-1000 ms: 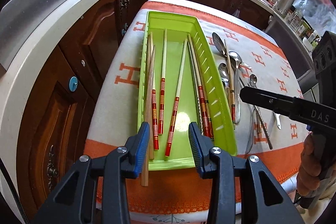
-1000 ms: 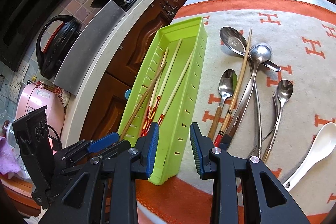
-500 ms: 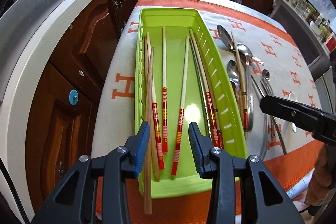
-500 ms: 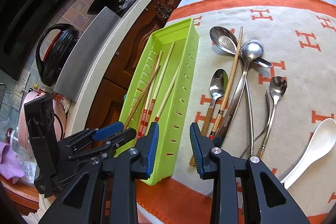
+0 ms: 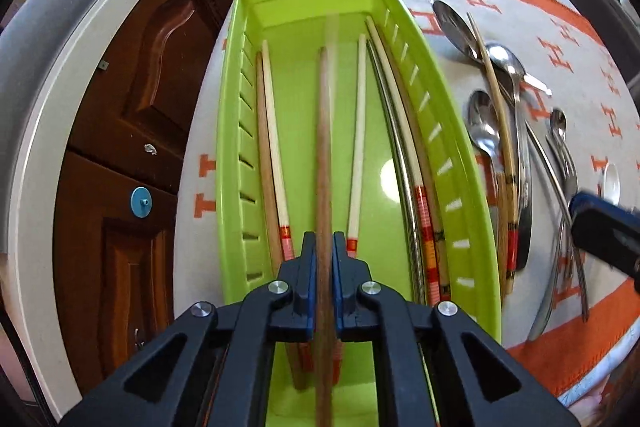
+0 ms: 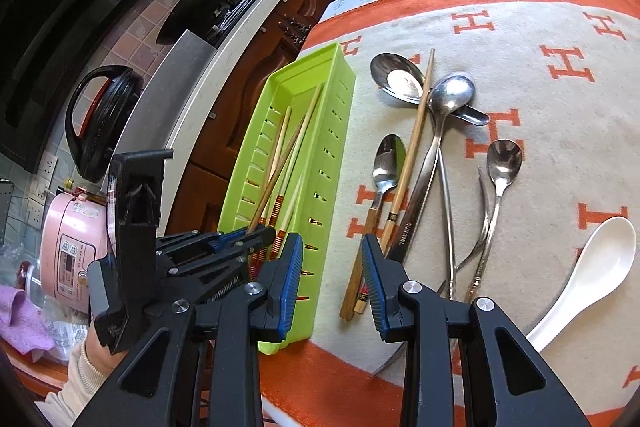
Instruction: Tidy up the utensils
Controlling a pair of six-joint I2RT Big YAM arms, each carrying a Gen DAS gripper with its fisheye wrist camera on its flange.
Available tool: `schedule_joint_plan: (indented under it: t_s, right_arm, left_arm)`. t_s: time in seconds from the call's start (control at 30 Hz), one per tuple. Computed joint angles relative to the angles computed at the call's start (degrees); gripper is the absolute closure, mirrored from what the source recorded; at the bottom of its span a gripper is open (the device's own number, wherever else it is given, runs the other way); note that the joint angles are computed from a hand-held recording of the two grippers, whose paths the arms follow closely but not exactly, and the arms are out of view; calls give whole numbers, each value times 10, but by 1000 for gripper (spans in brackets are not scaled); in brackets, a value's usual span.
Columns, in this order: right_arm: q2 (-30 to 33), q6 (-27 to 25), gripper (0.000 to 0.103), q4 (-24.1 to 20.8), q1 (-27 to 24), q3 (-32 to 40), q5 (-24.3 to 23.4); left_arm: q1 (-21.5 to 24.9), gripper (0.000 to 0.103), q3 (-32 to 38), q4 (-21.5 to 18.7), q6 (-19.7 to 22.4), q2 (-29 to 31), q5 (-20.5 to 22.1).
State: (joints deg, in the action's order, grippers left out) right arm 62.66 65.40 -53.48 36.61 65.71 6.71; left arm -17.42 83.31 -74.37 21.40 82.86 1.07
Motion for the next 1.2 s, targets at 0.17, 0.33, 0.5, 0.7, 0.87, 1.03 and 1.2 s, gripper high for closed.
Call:
schedule_joint_plan:
  t_s: [0.17,0.33,0.5,0.7,0.87,1.03,1.2]
  right_arm:
    - [-8,3,72,4,-9,-12,-4]
    - [-17,6,72,1,-18,-21,-3]
    - [-25,9,72,-5,-26,-27,-1]
    - [-39,11,72,-26,-36,-28,11]
    - [-57,14,72,-51,-44,-26,26]
    - [-81,17,72,-80,-58,-22,43]
    - [-103,15,72,-100,-80,-24,46]
  left_arm:
    - [3,94,40,-8,-37,33,15]
    - [3,51,53,8,-55,26,22]
    - [0,51,59,7,-64,5,47]
    - [-23,51,63,2,-73,-16,67]
    - [-37,51,72,-6,-78,-20,99]
    - [-55,51,81,-13,-81,-16,119]
    - [-72,56,95,-19,-90,4,137]
